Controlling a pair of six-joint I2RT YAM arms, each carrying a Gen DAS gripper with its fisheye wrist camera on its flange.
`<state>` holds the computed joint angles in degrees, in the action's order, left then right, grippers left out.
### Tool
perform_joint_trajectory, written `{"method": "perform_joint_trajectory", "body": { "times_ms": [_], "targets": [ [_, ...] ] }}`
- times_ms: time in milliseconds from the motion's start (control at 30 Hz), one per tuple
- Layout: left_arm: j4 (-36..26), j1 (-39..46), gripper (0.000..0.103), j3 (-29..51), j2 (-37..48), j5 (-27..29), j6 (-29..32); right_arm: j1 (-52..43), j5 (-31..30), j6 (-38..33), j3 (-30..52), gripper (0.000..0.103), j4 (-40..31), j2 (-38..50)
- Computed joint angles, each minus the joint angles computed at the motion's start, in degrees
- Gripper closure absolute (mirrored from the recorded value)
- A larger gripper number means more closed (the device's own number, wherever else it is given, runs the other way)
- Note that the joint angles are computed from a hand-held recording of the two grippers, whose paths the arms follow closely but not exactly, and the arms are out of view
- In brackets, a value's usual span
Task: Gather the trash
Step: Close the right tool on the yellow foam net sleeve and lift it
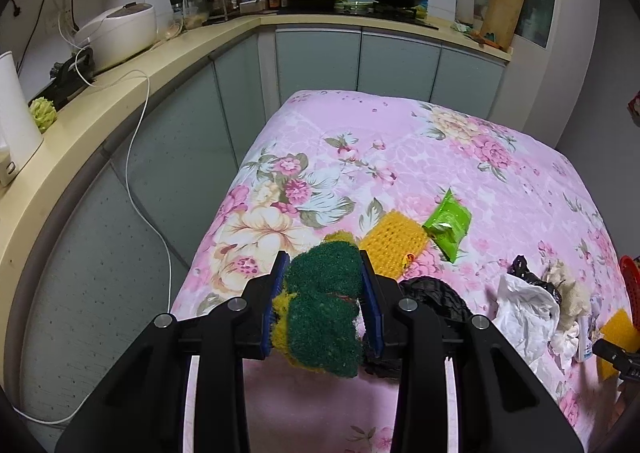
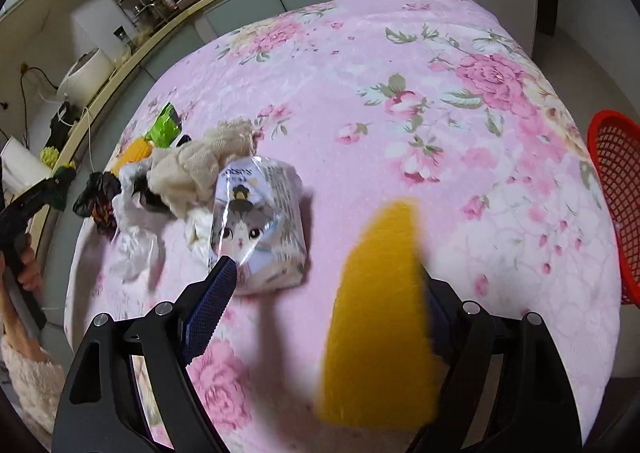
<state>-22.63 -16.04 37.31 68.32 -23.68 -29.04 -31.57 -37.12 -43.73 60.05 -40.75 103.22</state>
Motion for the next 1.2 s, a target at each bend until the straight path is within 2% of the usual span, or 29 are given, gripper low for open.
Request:
{"method": "perform_joint_trajectory", "body": {
  "times_ms": [233, 533, 700, 800, 867, 1000, 1067, 1200],
  "targets": [
    [-0.17, -1.49, 0.071, 1.00, 0.01, -0.90, -0.77, -5.08, 1.30, -6.13, -1.16, 0.023, -0.30, -0.69],
    [-0.83, -5.67, 0.071, 3.18, 2.22, -2.25, -2.20, -7.08, 3.49, -5.91, -7.40, 0.023, 10.73, -6.25],
    [-0.96, -7.91, 0.071, 4.50, 3.93, -2.87, -3.01, -8.01, 1.59, -11.29, -9.88, 0.024, 10.55, -8.43],
    [-0.86, -9.38, 0.071, 5.46, 5.19, -3.10, -3.49, -6.80, 3.47, -12.73, -12.32, 0.046, 12.80, -9.31],
    [-0.95, -10.35, 0.071, 6.11, 5.91, -3.51, -3.55, -6.72, 4.00, -11.97, -11.34, 0.052, 12.73, -7.42],
    [-0.62, -11.88, 0.071, 7.17, 7.48, -3.78, -3.58, -7.77, 3.35, -10.95, -9.29, 0.070, 11.82, -5.57],
    [-0.23, -12.24, 0.071, 7.64, 8.44, -3.56, -3.75, -8.26, 2.64, -10.37, -7.41, 0.075, 10.14, -4.10],
    [0.59, -13.04, 0.071, 9.07, 10.83, -2.86, -3.79, -8.78, 0.93, -8.60, -3.40, 0.076, 6.65, -1.53]
  ]
}}
